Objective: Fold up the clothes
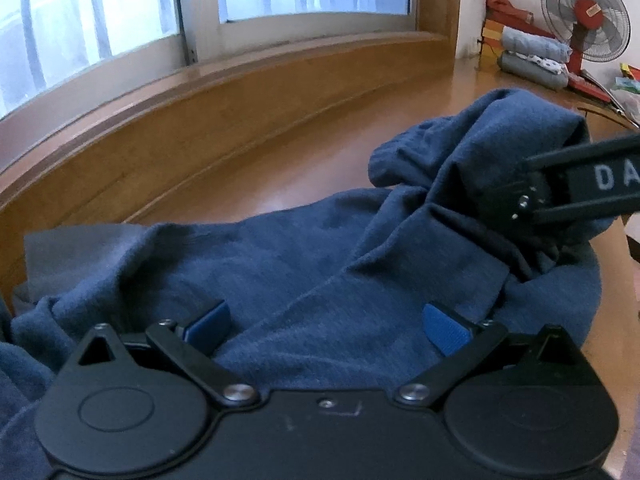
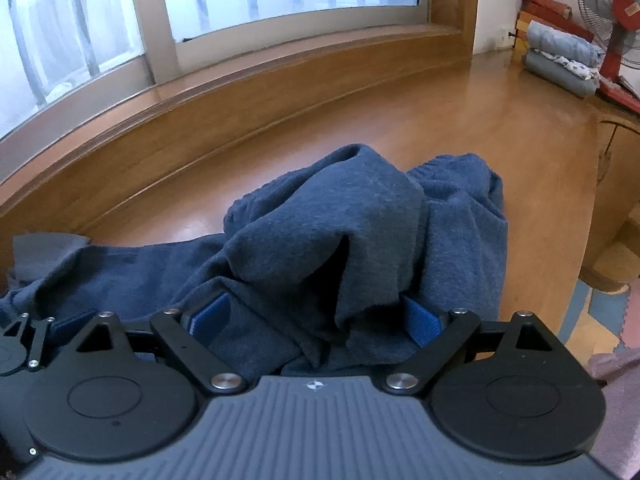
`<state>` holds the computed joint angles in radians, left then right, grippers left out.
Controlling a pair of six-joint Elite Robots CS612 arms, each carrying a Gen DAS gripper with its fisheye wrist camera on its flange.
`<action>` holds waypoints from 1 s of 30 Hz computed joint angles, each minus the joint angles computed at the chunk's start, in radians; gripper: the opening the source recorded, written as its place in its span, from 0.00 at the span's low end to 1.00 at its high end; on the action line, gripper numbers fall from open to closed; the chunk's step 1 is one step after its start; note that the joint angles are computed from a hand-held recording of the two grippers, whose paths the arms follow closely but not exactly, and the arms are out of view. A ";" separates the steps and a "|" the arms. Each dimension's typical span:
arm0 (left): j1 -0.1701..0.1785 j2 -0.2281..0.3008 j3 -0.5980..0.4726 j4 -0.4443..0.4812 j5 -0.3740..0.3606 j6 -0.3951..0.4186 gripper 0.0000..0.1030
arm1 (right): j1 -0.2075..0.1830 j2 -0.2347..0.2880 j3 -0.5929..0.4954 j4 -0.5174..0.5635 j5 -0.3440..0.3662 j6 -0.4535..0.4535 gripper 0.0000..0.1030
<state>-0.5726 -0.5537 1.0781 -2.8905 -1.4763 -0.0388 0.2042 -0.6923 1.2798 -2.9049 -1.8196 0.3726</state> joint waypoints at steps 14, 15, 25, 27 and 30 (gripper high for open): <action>-0.033 -0.081 0.069 -0.079 0.191 0.099 1.00 | -0.014 -0.041 0.084 -0.136 0.059 -0.051 0.91; -0.036 -0.090 0.089 -0.103 0.211 0.123 1.00 | -0.016 -0.045 0.089 -0.141 0.064 -0.060 0.91; -0.043 -0.124 0.114 0.102 0.221 -0.010 1.00 | -0.032 -0.054 0.101 -0.196 0.111 -0.177 0.91; -0.046 -0.122 0.106 0.136 0.245 -0.041 1.00 | -0.033 -0.053 0.102 -0.223 0.116 -0.209 0.91; -0.052 -0.119 0.106 0.142 0.280 -0.045 1.00 | -0.031 -0.044 0.089 -0.257 0.107 -0.294 0.91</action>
<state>-0.6246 -0.6726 1.1845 -2.7484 -1.1965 -0.0841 0.1732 -0.7367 1.3687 -3.1623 -1.7126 0.0782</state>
